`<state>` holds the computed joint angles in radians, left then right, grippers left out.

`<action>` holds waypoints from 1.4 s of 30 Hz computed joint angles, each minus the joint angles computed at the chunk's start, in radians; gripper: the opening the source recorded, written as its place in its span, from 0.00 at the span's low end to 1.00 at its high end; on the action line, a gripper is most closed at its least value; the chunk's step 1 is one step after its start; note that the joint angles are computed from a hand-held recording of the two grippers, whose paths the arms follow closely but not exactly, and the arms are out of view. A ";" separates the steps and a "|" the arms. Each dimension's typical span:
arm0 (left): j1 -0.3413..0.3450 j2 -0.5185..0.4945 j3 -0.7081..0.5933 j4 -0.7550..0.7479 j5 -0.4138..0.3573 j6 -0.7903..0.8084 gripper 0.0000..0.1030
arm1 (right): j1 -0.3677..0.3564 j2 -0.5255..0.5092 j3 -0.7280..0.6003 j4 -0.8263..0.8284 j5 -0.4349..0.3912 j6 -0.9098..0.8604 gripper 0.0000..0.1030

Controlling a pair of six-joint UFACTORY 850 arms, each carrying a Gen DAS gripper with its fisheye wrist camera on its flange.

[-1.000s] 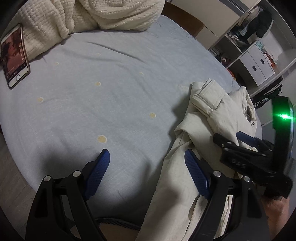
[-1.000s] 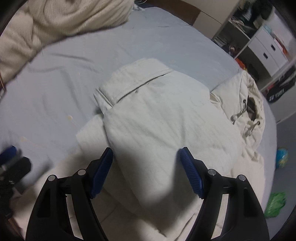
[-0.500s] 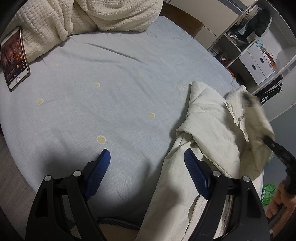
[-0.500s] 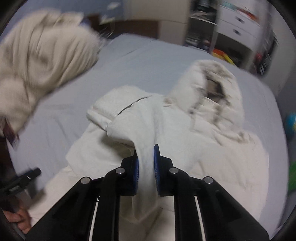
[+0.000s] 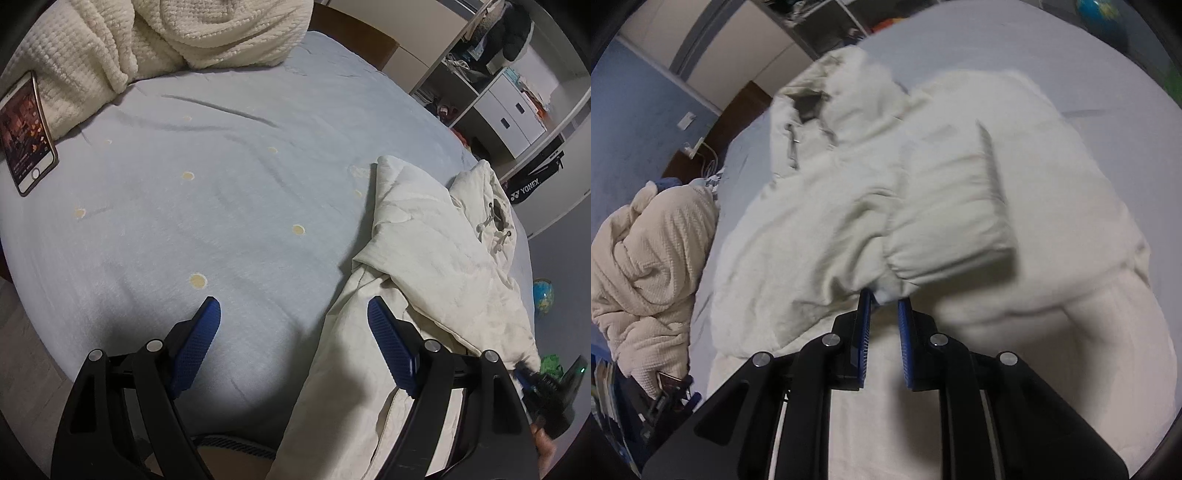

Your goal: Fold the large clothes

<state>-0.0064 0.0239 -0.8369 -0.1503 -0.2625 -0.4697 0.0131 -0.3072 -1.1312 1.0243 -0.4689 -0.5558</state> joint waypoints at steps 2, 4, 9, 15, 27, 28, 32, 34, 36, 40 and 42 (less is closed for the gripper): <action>-0.001 0.002 0.002 0.007 0.002 -0.007 0.76 | -0.019 0.005 0.025 0.047 -0.008 -0.028 0.22; -0.002 0.001 0.001 0.011 0.000 -0.010 0.76 | -0.044 0.012 0.046 0.091 -0.016 -0.053 0.31; -0.013 -0.002 -0.007 0.080 -0.011 -0.069 0.76 | -0.100 0.029 0.076 0.235 -0.033 -0.171 0.42; -0.016 -0.006 -0.011 0.104 -0.016 -0.087 0.76 | -0.116 0.007 0.033 0.255 -0.041 -0.173 0.43; -0.018 -0.007 -0.012 0.115 -0.019 -0.098 0.77 | -0.053 -0.088 -0.116 -0.211 0.027 0.163 0.18; -0.020 -0.008 -0.014 0.120 -0.022 -0.103 0.77 | -0.056 -0.093 -0.119 -0.216 0.017 0.166 0.18; -0.029 -0.017 -0.031 0.149 -0.043 -0.111 0.77 | -0.082 -0.087 -0.103 -0.185 -0.023 0.115 0.24; -0.043 -0.021 -0.044 0.165 -0.052 -0.095 0.77 | -0.101 -0.082 -0.097 -0.139 -0.043 0.072 0.29; -0.075 -0.027 -0.069 0.236 -0.060 -0.103 0.77 | -0.116 -0.076 -0.095 -0.122 -0.047 0.055 0.31; -0.137 -0.060 -0.161 0.209 -0.085 0.003 0.80 | -0.144 -0.082 -0.131 -0.134 -0.050 0.036 0.40; -0.165 -0.088 -0.214 0.231 -0.102 0.000 0.81 | -0.153 -0.097 -0.167 -0.156 -0.059 0.041 0.43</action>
<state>-0.1715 -0.0645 -1.0504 0.0808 -0.3645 -0.4694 -0.1404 -0.4038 -1.2981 0.8687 -0.5277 -0.5153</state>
